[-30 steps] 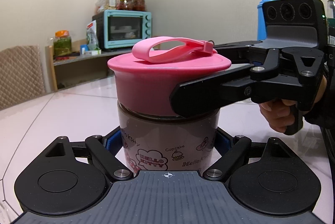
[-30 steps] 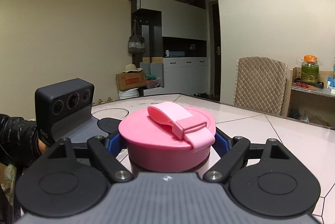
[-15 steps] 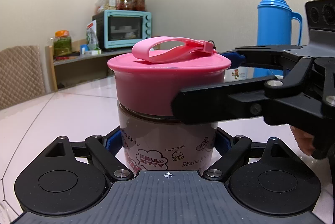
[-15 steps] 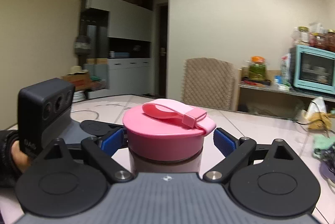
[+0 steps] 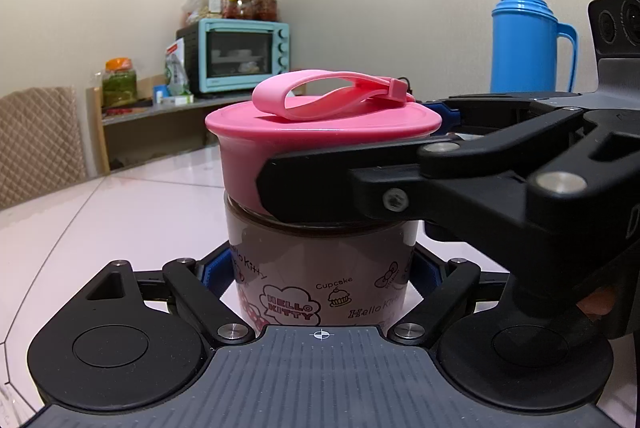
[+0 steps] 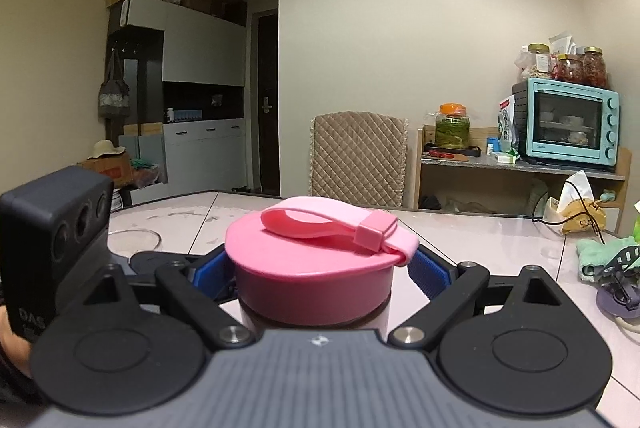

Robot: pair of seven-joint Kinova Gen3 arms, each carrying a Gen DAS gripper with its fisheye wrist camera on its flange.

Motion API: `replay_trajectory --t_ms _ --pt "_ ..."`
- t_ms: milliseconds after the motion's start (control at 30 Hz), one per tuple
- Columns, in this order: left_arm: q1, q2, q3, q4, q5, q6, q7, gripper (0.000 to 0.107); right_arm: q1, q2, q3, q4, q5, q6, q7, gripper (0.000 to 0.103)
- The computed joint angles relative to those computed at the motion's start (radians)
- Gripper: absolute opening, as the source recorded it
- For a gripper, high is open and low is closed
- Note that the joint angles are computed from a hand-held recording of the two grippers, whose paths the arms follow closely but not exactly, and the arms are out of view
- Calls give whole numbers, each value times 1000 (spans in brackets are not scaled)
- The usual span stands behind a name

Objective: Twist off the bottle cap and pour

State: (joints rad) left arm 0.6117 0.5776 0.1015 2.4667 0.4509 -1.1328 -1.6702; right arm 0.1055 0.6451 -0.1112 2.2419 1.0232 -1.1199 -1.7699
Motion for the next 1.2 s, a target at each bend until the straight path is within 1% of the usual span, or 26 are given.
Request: replay_trajectory --t_ms 133,200,267,333,367,433,567,600,633,700,733,800,833,867,967,1000,1033,1067,1167,1200 --pt "-2 0 0 1 -2 0 1 90 -12 -4 -2 12 -27 -2 29 89" --pt "-2 0 0 0 -3 0 2 90 -5 1 -3 5 -5 -1 17 86" --pt "-2 0 0 0 -3 0 1 90 -3 2 -2 1 6 -2 13 86" --pt "1 1 1 -1 2 0 0 90 11 8 1 -22 56 -4 -12 85" --pt "2 1 1 -1 3 1 -2 90 9 11 19 -38 94 -12 -40 85" --pt "4 0 1 -2 6 1 -2 90 -29 23 101 -85 175 -60 -113 85" --pt "7 1 1 -3 9 1 -4 90 -111 83 279 -226 338 -213 -262 85" --pt "7 1 1 -3 9 1 -4 90 -118 103 307 -272 379 -252 -295 85" --pt "9 0 2 -3 12 1 -4 90 -114 122 316 -318 420 -279 -323 85" --pt "12 0 2 -4 15 2 -5 90 -80 158 288 -411 500 -308 -371 85" --pt "11 0 1 -4 14 2 -6 90 -57 175 261 -457 541 -317 -391 85" --pt "9 -1 1 -3 12 3 -5 90 -6 194 187 -518 608 -302 -421 85" --pt "9 -1 1 -3 11 3 -5 90 7 206 170 -548 634 -308 -434 85" --pt "8 -1 1 -3 10 3 -4 90 7 216 170 -573 647 -323 -442 85" --pt "6 -1 1 -1 7 2 -3 90 -18 208 208 -563 630 -340 -445 86" --pt "5 -2 1 -1 6 2 -2 90 -28 203 223 -548 616 -344 -436 88" --pt "5 -2 1 -2 6 3 -3 90 -34 188 232 -516 595 -331 -416 93" --pt "4 -2 1 -2 6 4 -3 90 -38 174 238 -480 572 -317 -391 95" --pt "2 -2 0 0 3 1 -1 90 -42 127 241 -364 499 -267 -312 95" --pt "4 -2 1 0 4 1 -2 90 -33 105 225 -318 470 -239 -282 95"
